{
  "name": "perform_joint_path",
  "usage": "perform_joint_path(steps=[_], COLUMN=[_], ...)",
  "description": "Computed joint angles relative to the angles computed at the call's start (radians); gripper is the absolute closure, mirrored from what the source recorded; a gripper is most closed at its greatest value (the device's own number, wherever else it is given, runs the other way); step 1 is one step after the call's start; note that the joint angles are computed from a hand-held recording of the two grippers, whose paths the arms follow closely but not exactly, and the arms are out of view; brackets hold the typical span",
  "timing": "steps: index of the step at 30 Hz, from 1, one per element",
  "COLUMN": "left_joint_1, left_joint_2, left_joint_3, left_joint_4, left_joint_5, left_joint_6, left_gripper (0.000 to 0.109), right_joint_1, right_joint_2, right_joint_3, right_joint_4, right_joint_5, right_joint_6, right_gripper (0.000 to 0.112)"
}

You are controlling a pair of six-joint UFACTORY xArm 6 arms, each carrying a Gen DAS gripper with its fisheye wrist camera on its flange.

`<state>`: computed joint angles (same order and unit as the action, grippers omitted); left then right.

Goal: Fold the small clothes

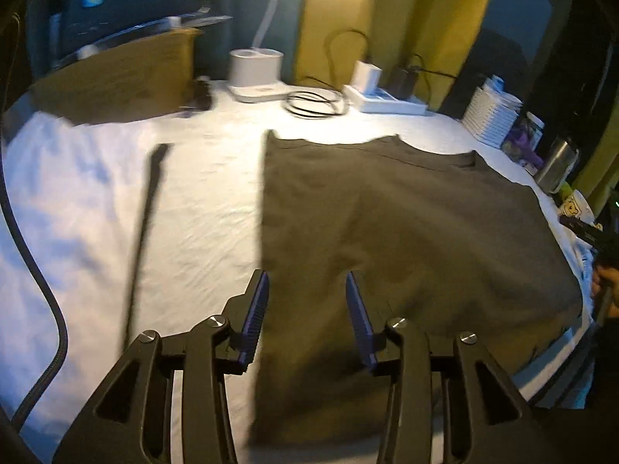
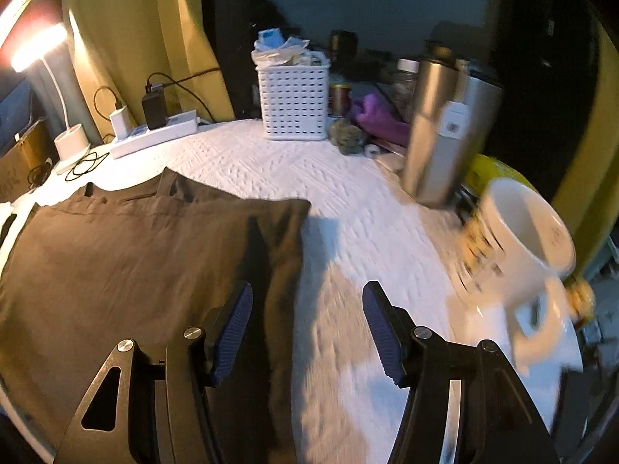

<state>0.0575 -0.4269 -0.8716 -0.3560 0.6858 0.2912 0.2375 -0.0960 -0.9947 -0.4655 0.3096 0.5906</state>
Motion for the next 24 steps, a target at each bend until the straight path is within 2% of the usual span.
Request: perform_joint_path(steps=[5,8,10,11,12,13,14,18,24], left_joint_1=[-0.053,-0.071,-0.076,-0.077,-0.077,-0.077,-0.076,-0.076,-0.067], left_joint_2=[0.120,0.186,0.230,0.253,0.268,0.286,0.299,0.342,0.381], left_joint_3=[-0.090,-0.142,-0.176,-0.195,-0.206,-0.221,-0.233,-0.270,-0.288], left_joint_4=[-0.008,0.000,0.013,0.025,0.031,0.036,0.038,0.059,0.164], left_joint_5=[-0.004,-0.009,-0.009,-0.004,-0.003,0.000,0.002,-0.006,-0.036], left_joint_6=[-0.003,-0.015,-0.030,-0.043,-0.049,-0.057,-0.062,-0.078,-0.160], left_gripper=[0.068,0.068,0.068,0.068,0.068,0.068,0.068,0.068,0.068], right_joint_1=[-0.007,-0.015,-0.017,-0.016,-0.013,-0.010,-0.008,-0.008,-0.011], right_joint_2=[0.154,0.249,0.300,0.314,0.324,0.342,0.355,0.414,0.468], right_joint_3=[-0.158,-0.255,-0.309,-0.323,-0.330,-0.355,-0.375,-0.457,-0.540], right_joint_4=[0.142,0.294,0.413,0.465,0.475,0.504,0.525,0.441,0.310], right_joint_5=[0.020,0.054,0.079,0.081,0.067,0.077,0.086,0.106,0.145], right_joint_6=[-0.194,-0.335,-0.434,-0.478,-0.496,-0.537,-0.563,-0.525,-0.438], right_gripper=[0.057,0.065,0.065,0.070,0.080,0.096,0.102,0.104,0.104])
